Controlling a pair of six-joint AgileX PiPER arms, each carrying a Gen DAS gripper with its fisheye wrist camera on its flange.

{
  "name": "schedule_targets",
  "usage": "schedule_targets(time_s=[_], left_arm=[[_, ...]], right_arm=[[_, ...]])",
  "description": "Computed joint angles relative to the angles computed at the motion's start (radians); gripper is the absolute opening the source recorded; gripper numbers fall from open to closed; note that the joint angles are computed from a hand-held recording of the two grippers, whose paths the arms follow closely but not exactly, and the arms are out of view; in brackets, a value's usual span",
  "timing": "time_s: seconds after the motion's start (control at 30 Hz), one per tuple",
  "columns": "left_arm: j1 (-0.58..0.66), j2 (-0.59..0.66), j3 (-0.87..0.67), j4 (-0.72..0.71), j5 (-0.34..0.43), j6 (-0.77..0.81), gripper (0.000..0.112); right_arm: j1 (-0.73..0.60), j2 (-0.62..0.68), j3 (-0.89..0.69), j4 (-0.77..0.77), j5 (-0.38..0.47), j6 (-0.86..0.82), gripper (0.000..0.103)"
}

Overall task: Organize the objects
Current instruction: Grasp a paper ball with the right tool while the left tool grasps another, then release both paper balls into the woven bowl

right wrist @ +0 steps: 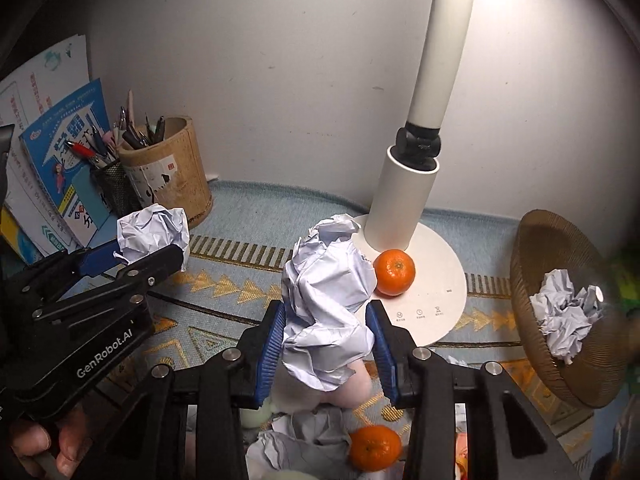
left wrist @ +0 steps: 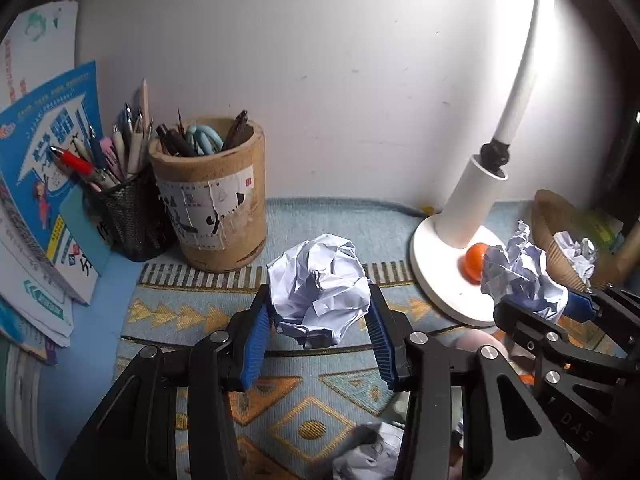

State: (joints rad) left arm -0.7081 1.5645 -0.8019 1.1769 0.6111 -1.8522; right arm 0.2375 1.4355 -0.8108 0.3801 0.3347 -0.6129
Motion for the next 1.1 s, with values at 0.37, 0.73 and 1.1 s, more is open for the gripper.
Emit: schedule_targets(time_s=[0.37,0.73,1.1], left_arm=[[-0.287,-0.035,-0.093,-0.056,0.19,0.003,0.042],[-0.281,0.271,-0.586,-0.341,0.07,0.408,0.042],[-0.223,0.672,-1.177,-0.641,0.117,0.799,0.043]], right_arm=[[-0.341,-0.199,0.091,0.28,0.216,-0.406,0.041],[-0.925,0.087,-0.249,0.469,0.52,-0.649,0.041],[-0.911,0.368,-0.565,0.418,0.548,-0.499,0.042]])
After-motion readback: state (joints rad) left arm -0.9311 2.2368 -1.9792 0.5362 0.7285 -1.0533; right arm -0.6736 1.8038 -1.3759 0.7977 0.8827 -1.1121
